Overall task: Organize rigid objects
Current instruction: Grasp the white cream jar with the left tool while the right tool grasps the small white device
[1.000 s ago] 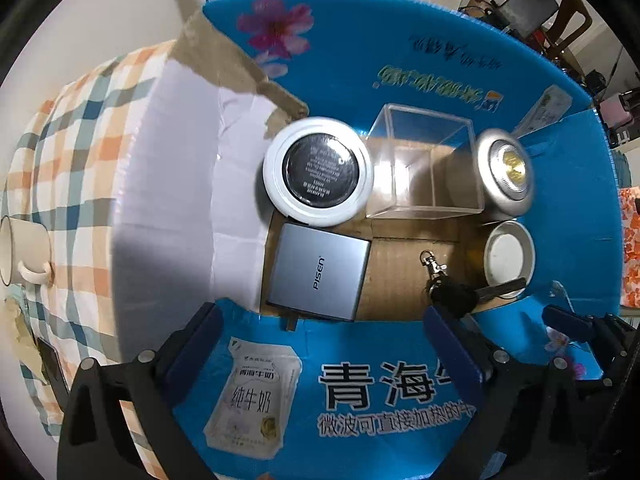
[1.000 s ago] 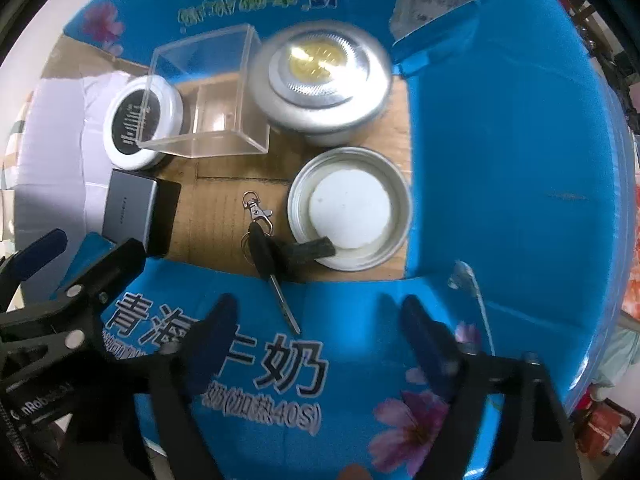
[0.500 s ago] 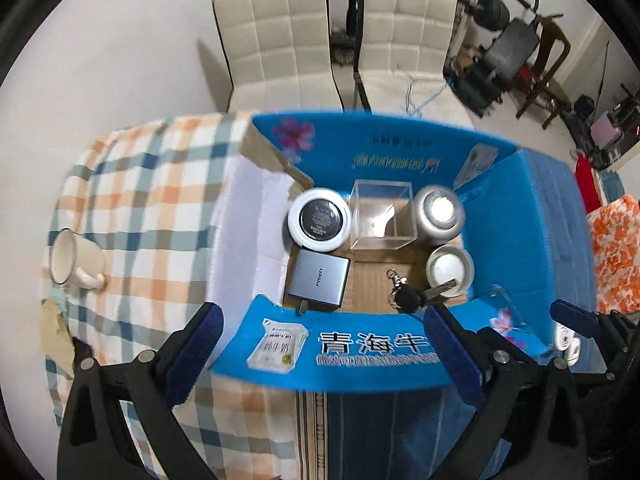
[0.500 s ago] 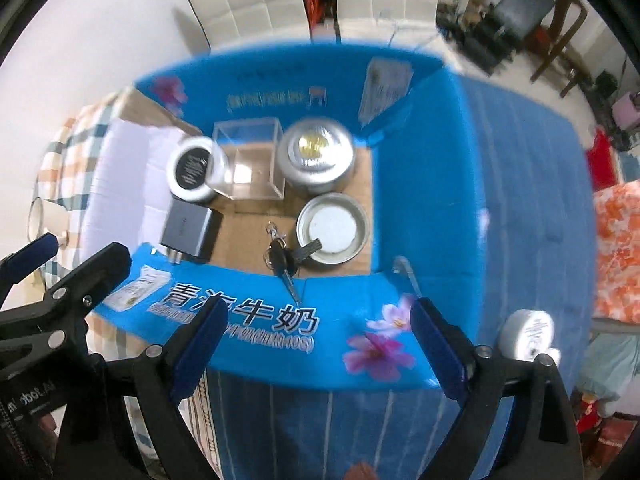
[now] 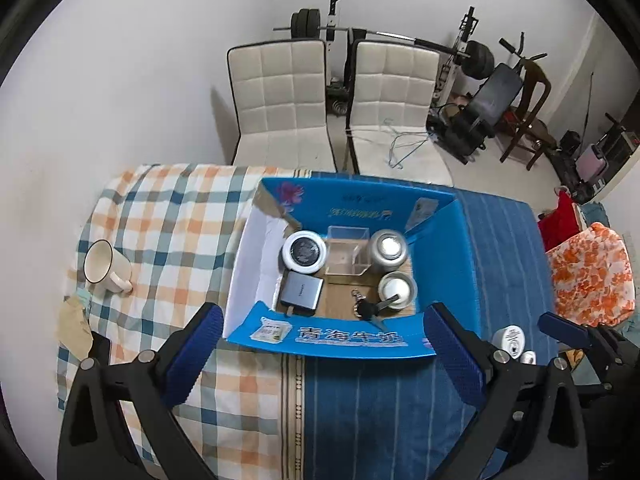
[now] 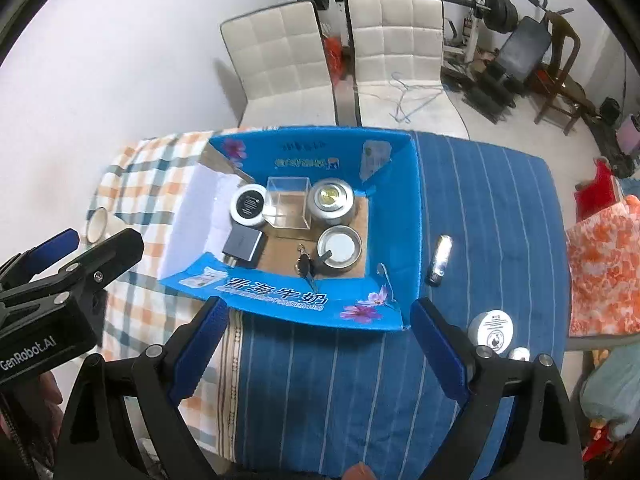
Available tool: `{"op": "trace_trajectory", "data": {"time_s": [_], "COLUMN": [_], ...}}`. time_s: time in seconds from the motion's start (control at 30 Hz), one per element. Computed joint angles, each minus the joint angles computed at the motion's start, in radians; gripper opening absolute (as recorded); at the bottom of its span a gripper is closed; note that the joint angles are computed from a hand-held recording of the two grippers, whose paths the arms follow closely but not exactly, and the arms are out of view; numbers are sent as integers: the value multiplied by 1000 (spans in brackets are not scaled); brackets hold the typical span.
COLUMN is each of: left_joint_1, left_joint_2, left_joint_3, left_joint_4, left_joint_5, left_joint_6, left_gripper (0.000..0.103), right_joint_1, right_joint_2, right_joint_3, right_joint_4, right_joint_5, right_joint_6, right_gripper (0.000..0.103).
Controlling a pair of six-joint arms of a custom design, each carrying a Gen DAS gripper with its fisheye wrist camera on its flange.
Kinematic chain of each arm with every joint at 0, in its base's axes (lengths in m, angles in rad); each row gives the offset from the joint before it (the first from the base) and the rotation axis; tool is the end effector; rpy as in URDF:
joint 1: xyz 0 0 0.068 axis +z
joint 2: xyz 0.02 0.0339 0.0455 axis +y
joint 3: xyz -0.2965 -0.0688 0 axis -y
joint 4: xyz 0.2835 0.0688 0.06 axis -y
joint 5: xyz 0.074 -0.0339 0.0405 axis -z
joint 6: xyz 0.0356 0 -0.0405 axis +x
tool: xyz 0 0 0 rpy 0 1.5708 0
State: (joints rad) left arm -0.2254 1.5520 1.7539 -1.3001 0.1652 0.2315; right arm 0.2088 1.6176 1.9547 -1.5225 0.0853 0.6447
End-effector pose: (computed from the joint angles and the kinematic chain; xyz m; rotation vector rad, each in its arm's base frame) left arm 0.3202 -0.0794 0.4284 0.6542 2.5795 -0.2183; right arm 0.3163 0.0639 0.4586 0.6178 2.6836 0.1154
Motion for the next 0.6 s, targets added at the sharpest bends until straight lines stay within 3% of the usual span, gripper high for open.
{"op": "trace_trajectory", "data": {"time_s": [0.17, 0.33, 0.6], "left_joint_1": [-88, -268, -600], "left_joint_2": [-37, -41, 54], "left_joint_3": [0, -13, -47], "left_joint_4": [1, 25, 123], "left_joint_5": [-23, -73, -147], "left_joint_6": [-54, -149, -286], "left_gripper": [103, 103, 103], "right_joint_1": [-53, -200, -720], "right_joint_2": [-79, -193, -348], "right_joint_3": [-42, -152, -397], "right_joint_4": [2, -7, -24], "right_joint_5": [-10, -18, -64], "right_joint_6": [-19, -68, -324], "right_gripper": [95, 95, 95]}}
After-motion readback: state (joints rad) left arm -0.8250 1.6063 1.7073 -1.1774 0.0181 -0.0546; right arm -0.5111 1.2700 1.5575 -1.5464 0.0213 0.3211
